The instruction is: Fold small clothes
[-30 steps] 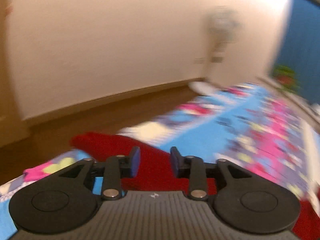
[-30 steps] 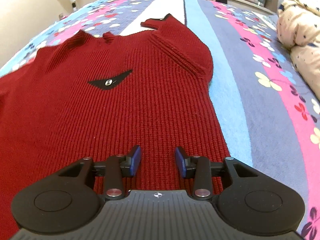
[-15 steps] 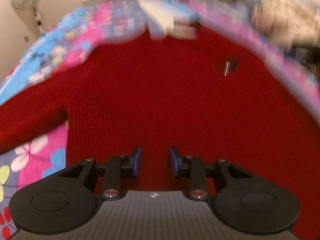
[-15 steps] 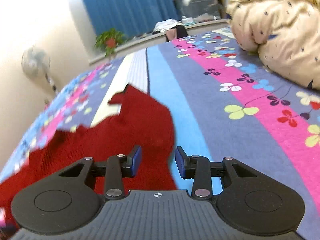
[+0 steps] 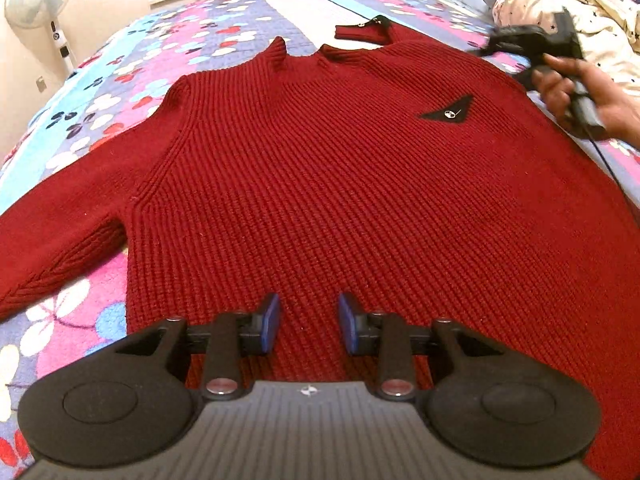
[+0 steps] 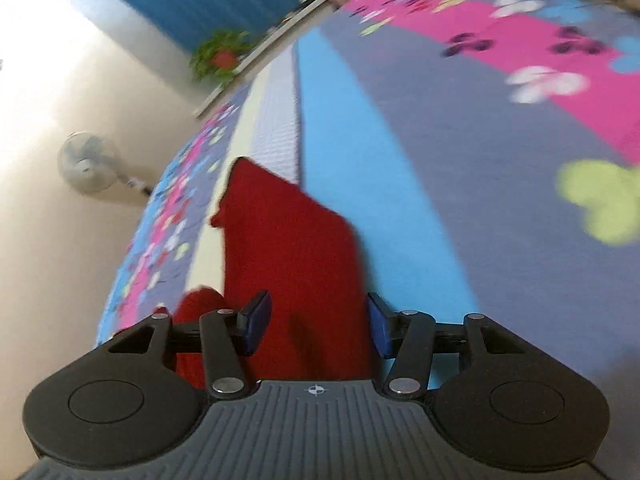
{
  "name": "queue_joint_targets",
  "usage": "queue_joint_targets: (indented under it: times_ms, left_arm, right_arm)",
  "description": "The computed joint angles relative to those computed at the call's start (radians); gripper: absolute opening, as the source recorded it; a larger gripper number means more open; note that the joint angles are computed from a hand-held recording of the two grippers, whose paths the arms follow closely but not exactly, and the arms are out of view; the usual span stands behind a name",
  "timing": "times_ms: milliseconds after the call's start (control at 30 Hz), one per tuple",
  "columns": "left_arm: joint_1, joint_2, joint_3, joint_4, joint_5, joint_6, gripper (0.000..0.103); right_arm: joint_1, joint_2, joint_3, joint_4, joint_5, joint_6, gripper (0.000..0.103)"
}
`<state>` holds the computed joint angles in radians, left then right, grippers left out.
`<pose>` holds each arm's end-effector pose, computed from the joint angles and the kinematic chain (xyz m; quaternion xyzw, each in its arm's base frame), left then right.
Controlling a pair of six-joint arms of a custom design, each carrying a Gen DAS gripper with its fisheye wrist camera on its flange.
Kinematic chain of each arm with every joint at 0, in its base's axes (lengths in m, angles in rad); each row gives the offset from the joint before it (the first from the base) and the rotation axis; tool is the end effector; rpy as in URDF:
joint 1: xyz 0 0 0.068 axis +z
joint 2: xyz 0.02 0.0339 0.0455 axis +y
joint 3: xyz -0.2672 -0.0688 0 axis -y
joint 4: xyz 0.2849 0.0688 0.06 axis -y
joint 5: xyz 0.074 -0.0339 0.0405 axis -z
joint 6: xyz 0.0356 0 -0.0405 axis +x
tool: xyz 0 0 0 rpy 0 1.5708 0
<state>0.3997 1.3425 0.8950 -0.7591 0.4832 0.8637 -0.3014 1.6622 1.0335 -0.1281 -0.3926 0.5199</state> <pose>0.2643 0.0937 0.2060 0.2617 0.9194 -0.0861 0.2808 0.3744 -0.1021 0.1872 0.2888 0.8566 0.2204 0.3664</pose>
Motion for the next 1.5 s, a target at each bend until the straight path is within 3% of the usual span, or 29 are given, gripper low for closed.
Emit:
queue_joint_targets:
  times_ms: [167, 333, 433, 467, 533, 633, 667, 767, 833, 867, 933, 1033, 1133, 1267, 1400, 1500]
  left_arm:
    - [-0.005, 0.004, -0.009, 0.019, 0.002, 0.004, 0.036]
    - [-0.002, 0.035, 0.020, 0.000, 0.006, 0.005, 0.036]
    - [-0.002, 0.042, 0.028, -0.005, 0.005, 0.008, 0.036]
    - [-0.002, 0.043, 0.030, -0.007, 0.005, 0.008, 0.036]
    - [0.001, 0.043, 0.034, -0.013, 0.006, 0.008, 0.036]
    - [0.004, 0.050, 0.041, -0.018, 0.010, 0.011, 0.036]
    - [0.005, 0.052, 0.043, -0.018, 0.010, 0.012, 0.036]
    - [0.003, 0.051, 0.046, -0.021, 0.005, 0.010, 0.036]
    - [0.000, 0.042, 0.038, -0.012, 0.001, 0.009, 0.036]
    - [-0.002, 0.036, 0.030, -0.005, -0.001, 0.011, 0.036]
    - [-0.004, 0.024, 0.017, 0.008, -0.001, 0.014, 0.036]
    - [-0.005, 0.026, 0.015, 0.014, -0.001, 0.007, 0.036]
    - [-0.007, 0.030, 0.013, 0.024, 0.001, 0.006, 0.036]
    - [-0.004, 0.026, -0.002, 0.043, 0.010, 0.020, 0.037]
    - [0.001, 0.025, -0.008, 0.048, 0.018, 0.022, 0.037]
    - [0.003, 0.025, -0.012, 0.055, 0.023, 0.021, 0.037]
  right_arm:
    - [0.017, 0.204, 0.231, -0.046, -0.096, 0.038, 0.056]
    - [0.052, 0.222, 0.305, -0.038, -0.226, 0.024, 0.051]
    - [0.059, 0.154, 0.273, 0.024, -0.247, 0.065, 0.026]
    - [0.060, 0.120, 0.257, 0.040, -0.223, 0.076, 0.011]
    - [0.047, 0.024, 0.202, 0.085, -0.190, 0.108, 0.010]
    - [0.024, -0.237, 0.028, 0.187, -0.042, 0.168, 0.010]
    - [0.023, -0.353, -0.040, 0.183, 0.069, 0.172, 0.010]
    - [0.033, -0.675, -0.202, 0.036, 0.416, 0.100, 0.012]
    - [0.027, -0.774, -0.261, -0.110, 0.588, 0.017, 0.021]
    - [-0.019, -0.803, -0.298, -0.189, 0.606, 0.023, 0.025]
    - [-0.179, -0.830, -0.380, -0.287, 0.473, 0.084, 0.025]
    - [-0.412, -0.871, -0.526, -0.260, 0.217, 0.155, 0.026]
    - [-0.560, -0.836, -0.560, -0.116, 0.019, 0.217, 0.027]
    - [-0.642, -0.714, -0.579, 0.049, -0.197, 0.247, 0.037]
    - [-0.663, -0.571, -0.554, 0.215, -0.270, 0.351, 0.037]
    - [-0.654, -0.564, -0.551, 0.319, -0.220, 0.418, 0.037]
